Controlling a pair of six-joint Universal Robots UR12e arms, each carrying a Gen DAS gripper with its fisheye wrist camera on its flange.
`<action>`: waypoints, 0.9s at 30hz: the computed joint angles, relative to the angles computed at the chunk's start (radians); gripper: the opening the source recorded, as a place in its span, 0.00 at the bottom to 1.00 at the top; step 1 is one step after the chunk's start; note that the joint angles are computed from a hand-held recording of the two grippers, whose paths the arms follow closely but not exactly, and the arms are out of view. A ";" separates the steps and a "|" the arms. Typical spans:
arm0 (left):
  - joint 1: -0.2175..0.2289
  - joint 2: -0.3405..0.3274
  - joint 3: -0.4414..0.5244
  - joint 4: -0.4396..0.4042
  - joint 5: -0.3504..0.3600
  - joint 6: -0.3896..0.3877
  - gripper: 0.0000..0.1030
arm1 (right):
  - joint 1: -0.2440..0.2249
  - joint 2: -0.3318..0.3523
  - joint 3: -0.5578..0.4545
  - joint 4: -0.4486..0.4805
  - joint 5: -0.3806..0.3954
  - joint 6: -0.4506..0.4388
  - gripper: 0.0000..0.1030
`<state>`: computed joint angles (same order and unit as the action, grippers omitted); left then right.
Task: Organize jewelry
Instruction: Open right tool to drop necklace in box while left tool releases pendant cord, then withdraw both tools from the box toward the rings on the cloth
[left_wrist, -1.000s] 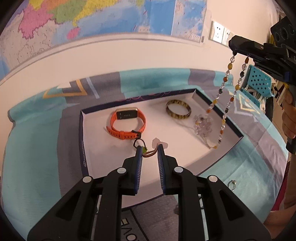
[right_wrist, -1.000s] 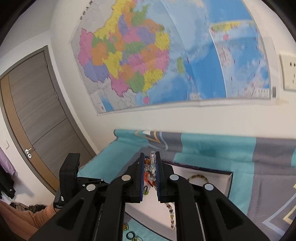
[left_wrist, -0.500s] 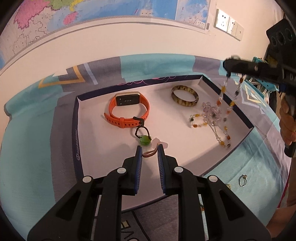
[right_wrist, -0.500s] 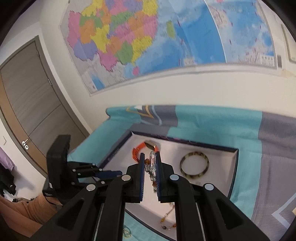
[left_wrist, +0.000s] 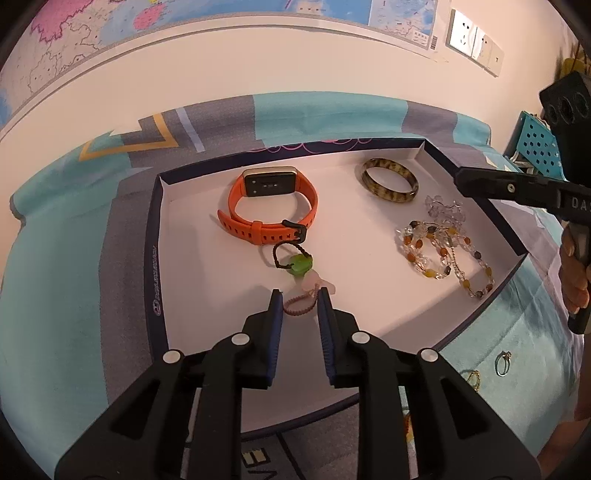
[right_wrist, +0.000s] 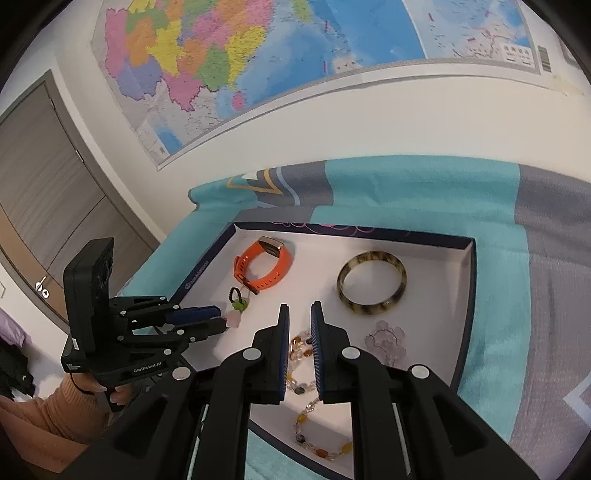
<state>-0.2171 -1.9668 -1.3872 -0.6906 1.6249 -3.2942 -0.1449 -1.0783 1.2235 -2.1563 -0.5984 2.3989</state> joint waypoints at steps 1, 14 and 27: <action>0.000 -0.001 0.000 0.000 0.006 -0.003 0.21 | -0.002 -0.004 0.009 -0.010 0.000 0.003 0.11; -0.009 0.038 -0.056 0.109 0.030 0.000 0.36 | -0.044 -0.067 0.117 0.006 0.076 -0.052 0.33; -0.038 0.096 -0.138 0.179 0.018 0.014 0.41 | -0.077 -0.110 0.201 0.071 0.061 -0.111 0.33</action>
